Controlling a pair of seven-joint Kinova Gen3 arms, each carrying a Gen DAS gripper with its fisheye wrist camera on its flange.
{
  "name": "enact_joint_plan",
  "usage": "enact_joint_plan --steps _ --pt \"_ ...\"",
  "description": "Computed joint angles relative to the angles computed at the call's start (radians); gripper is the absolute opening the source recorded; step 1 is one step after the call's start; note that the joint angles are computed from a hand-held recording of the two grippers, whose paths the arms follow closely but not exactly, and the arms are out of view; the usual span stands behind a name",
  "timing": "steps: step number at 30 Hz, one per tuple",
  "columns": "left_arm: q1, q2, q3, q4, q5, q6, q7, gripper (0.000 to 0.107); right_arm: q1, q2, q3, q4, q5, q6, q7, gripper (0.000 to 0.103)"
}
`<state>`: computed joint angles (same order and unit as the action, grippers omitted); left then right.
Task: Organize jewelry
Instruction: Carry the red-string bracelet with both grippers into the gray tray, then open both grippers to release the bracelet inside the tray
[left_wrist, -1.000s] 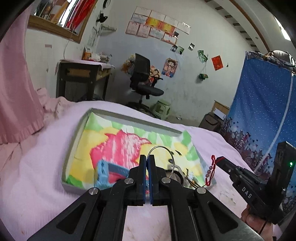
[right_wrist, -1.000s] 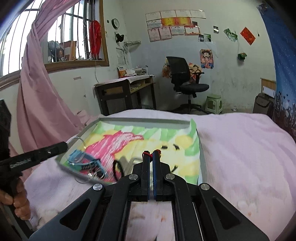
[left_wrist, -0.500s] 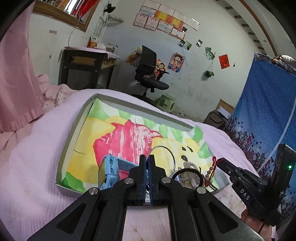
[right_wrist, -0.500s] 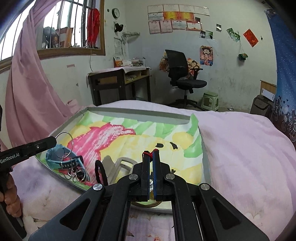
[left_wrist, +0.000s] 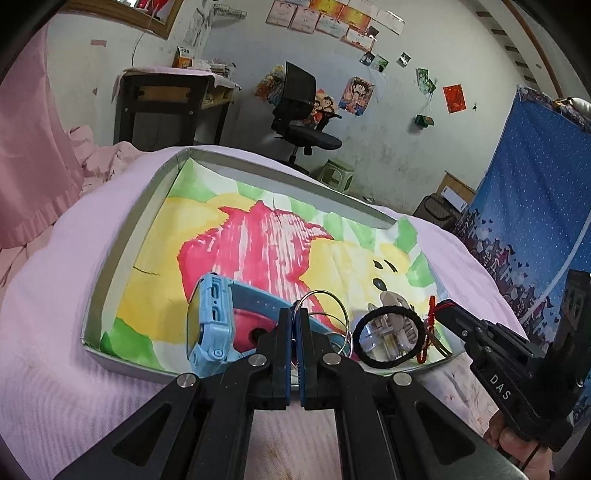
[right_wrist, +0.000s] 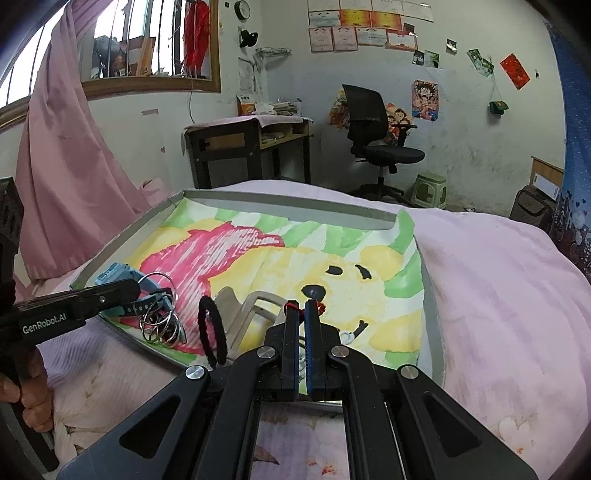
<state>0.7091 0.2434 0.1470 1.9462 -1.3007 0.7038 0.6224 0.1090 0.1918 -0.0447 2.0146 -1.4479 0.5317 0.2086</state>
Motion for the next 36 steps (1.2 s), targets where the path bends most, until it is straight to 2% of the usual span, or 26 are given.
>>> enact_joint_plan --steps 5,18,26,31,36 --pt "-0.001 0.002 0.0 -0.001 0.0 -0.001 -0.001 0.003 -0.008 0.005 -0.007 -0.009 0.043 -0.011 -0.033 0.003" --pt "0.001 0.002 -0.001 -0.003 0.003 0.001 -0.004 0.004 0.003 0.008 -0.025 -0.017 0.077 -0.027 -0.077 0.004" --pt "0.008 0.006 0.001 -0.015 0.035 0.036 -0.022 0.006 0.007 0.006 -0.027 -0.018 0.084 -0.029 -0.089 0.004" --pt "0.016 0.004 0.0 -0.017 0.036 0.046 -0.028 0.018 0.008 0.004 -0.028 -0.018 0.094 -0.032 -0.102 0.004" --pt "0.021 0.005 0.005 -0.025 0.047 0.064 -0.04 0.022 0.012 0.001 -0.028 -0.015 0.085 -0.033 -0.098 0.004"
